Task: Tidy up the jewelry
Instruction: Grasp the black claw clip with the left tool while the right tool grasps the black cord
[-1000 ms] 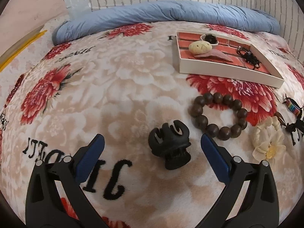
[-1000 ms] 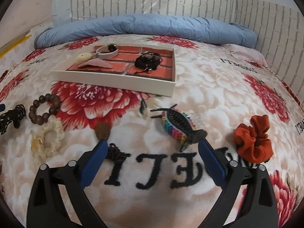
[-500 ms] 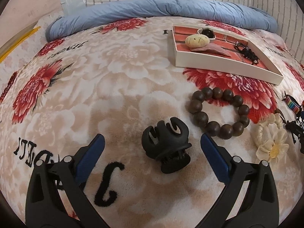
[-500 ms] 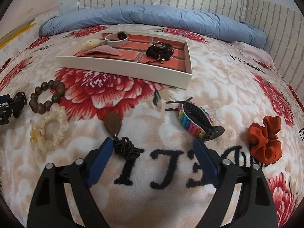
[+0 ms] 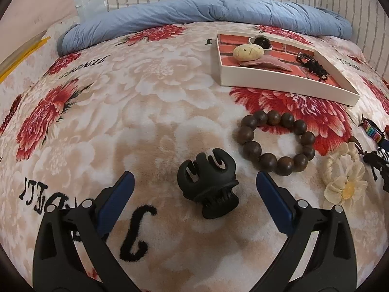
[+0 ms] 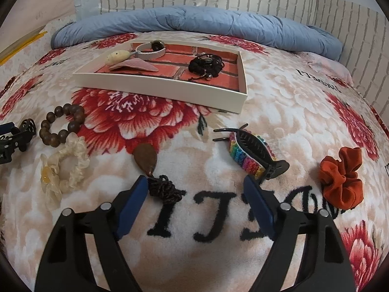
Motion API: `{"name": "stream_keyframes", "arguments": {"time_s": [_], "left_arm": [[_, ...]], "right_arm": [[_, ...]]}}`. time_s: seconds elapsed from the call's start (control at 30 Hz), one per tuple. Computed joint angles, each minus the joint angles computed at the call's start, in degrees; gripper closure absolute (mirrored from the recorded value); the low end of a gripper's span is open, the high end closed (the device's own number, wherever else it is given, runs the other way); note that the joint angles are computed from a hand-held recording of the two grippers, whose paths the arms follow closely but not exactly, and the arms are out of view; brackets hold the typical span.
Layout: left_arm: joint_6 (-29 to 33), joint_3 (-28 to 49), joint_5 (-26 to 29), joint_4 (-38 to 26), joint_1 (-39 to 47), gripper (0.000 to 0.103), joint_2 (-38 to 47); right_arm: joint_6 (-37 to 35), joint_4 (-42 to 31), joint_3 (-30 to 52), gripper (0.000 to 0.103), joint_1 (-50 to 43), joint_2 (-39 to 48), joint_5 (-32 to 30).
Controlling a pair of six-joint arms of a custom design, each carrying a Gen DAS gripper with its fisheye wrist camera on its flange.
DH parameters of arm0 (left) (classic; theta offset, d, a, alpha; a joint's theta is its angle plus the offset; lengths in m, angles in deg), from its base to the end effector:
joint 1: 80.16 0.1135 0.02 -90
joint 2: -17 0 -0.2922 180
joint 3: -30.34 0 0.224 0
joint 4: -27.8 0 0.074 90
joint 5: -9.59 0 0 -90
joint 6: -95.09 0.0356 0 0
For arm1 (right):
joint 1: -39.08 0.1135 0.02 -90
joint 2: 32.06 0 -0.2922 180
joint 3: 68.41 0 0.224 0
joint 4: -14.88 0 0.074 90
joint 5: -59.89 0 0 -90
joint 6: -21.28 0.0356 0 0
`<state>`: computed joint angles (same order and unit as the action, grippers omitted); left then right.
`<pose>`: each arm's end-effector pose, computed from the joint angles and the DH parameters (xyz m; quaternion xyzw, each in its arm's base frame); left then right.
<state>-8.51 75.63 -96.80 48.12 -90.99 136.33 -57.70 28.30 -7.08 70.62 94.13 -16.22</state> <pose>0.2855 -0.0444 0.0657 -0.0671 0.9392 0.0672 0.3298 0.3073 0.1786 0.0617 -0.1276 0.9291 0.0126 0.3468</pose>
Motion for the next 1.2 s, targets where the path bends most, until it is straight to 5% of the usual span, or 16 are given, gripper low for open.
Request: {"name": "stream_keyframes", "arguments": {"time_s": [0.63,0.9,1.2], "left_arm": [[1.1,3.2,3.2,-2.3,2.5,0.023,2.3],[1.3,4.2,6.5,-2.9,4.9,0.026,3.1],[2.0,4.4,7.2,-2.6,4.9,0.032,3.6]], "right_arm": [[-0.8,-5.3,4.0,0.046,0.9,1.6,-0.5],[0.0,-8.0,6.1,0.047,1.2,1.9,-0.6],[-0.6,-8.3,6.8,0.079,2.3,2.5,-1.2]]}}
